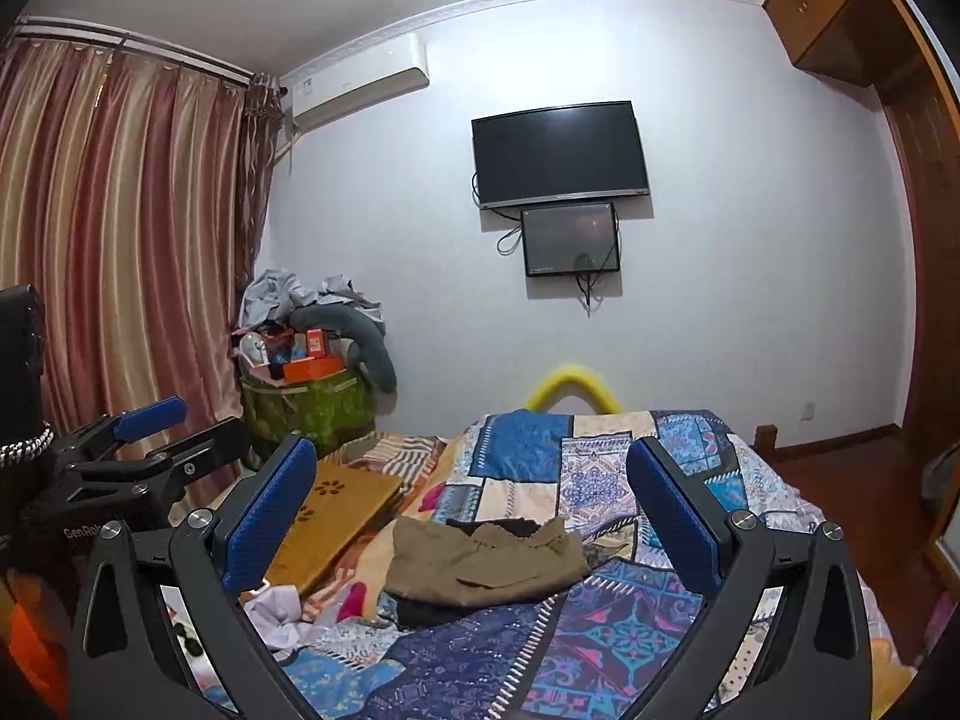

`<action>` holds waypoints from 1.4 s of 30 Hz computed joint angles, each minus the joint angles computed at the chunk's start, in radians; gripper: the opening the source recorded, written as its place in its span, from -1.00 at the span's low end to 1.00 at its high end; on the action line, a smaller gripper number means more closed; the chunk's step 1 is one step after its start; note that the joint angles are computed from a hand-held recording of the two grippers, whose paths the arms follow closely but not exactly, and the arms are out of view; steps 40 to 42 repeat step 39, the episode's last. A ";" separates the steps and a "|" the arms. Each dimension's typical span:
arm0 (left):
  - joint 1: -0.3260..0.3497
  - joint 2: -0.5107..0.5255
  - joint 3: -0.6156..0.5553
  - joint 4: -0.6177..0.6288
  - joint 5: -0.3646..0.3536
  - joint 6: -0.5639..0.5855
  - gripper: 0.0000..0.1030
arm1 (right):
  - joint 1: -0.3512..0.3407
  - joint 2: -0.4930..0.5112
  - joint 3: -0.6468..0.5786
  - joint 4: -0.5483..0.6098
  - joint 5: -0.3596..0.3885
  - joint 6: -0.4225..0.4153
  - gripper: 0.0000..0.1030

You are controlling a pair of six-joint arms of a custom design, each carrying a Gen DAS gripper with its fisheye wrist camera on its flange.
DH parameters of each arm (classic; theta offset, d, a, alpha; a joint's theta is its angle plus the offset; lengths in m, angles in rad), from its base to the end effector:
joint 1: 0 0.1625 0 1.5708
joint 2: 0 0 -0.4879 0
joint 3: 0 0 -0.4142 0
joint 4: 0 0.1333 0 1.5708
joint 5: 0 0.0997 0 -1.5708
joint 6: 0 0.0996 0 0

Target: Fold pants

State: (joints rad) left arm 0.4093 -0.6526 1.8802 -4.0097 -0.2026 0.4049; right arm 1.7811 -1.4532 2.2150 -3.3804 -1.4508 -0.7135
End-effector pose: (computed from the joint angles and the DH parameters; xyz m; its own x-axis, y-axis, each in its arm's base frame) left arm -0.4410 -0.4430 0.1550 -0.7196 -0.1106 -0.6855 0.6596 0.1997 -0.7246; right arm 0.2448 -0.4513 0.3981 -0.6495 -0.5531 0.5218 -0.7001 0.1673 -0.6941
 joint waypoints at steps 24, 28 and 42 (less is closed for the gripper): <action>0.005 -0.028 0.039 0.134 -0.043 -0.142 1.00 | -0.002 -0.002 -0.013 0.018 -0.006 0.007 1.00; 0.006 -0.033 0.047 0.145 -0.044 -0.153 1.00 | -0.002 0.000 -0.011 0.010 -0.011 0.010 1.00; 0.007 -0.053 0.073 0.187 -0.066 -0.196 1.00 | 0.005 0.006 -0.016 0.016 -0.028 0.013 1.00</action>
